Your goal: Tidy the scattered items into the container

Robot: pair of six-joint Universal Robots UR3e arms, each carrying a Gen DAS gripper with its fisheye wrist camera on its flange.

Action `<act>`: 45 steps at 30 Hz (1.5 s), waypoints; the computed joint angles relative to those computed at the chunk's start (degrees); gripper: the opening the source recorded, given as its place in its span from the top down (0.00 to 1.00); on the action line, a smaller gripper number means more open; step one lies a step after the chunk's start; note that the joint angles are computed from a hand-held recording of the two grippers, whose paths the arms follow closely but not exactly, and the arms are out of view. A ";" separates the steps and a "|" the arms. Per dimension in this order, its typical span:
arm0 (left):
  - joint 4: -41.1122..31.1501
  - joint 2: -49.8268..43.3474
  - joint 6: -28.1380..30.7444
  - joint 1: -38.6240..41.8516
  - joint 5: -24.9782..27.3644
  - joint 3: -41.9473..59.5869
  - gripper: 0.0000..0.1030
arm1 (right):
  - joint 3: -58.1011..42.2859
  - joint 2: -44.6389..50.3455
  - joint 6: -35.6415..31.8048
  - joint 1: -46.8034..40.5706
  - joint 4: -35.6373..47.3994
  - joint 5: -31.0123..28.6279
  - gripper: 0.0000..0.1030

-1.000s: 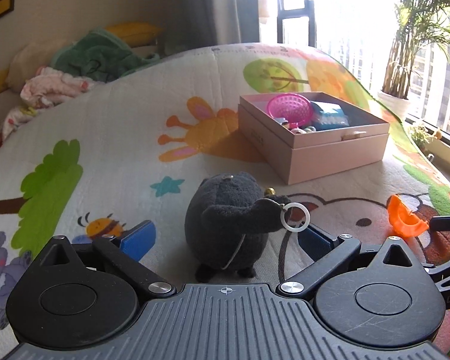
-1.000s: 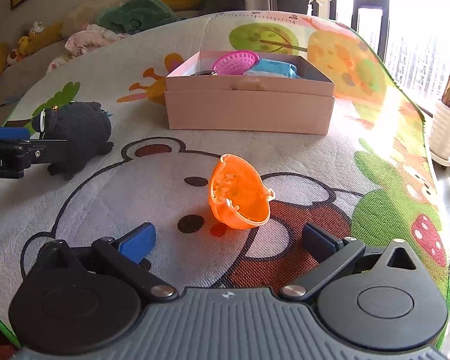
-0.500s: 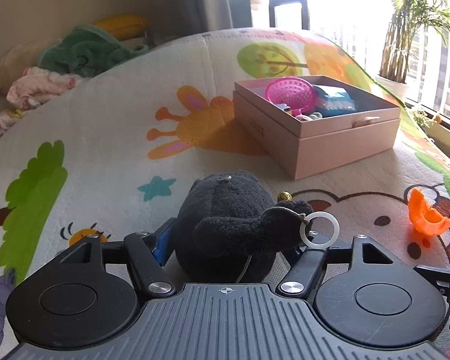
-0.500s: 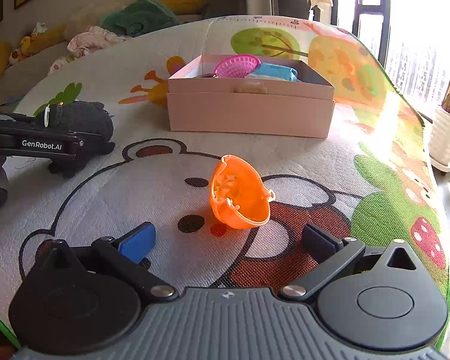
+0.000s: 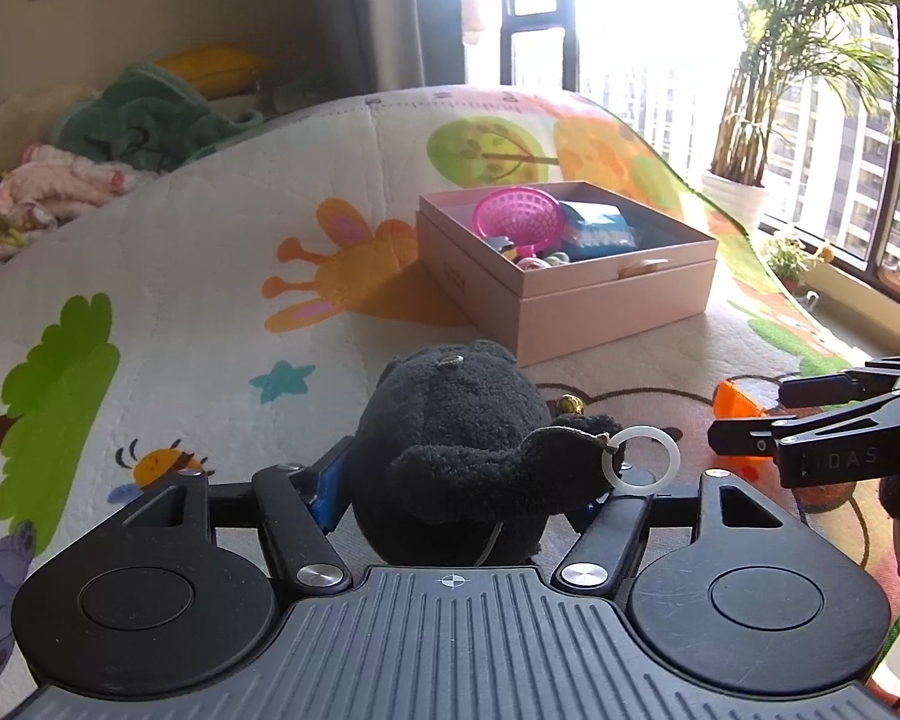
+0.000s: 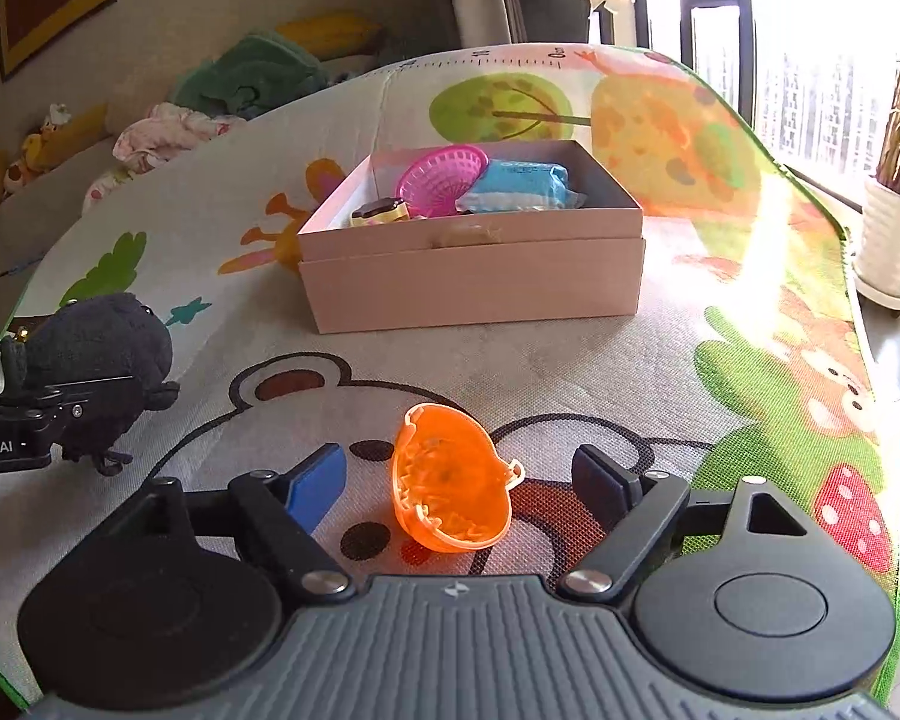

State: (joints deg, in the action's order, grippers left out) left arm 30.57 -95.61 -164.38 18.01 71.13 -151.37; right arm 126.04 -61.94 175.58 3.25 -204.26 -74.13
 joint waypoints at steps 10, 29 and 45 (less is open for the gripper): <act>-1.02 3.74 1.03 -1.53 -0.57 -1.60 0.30 | -3.67 -2.41 -2.80 1.43 10.55 -1.99 0.50; -19.20 -14.29 -3.11 -15.96 2.40 50.15 0.31 | -5.45 -22.63 -5.42 -18.90 11.76 15.83 0.50; -43.57 -39.45 -6.97 -16.94 -0.23 84.41 0.27 | -25.39 -6.61 -4.55 -15.57 20.55 10.44 0.50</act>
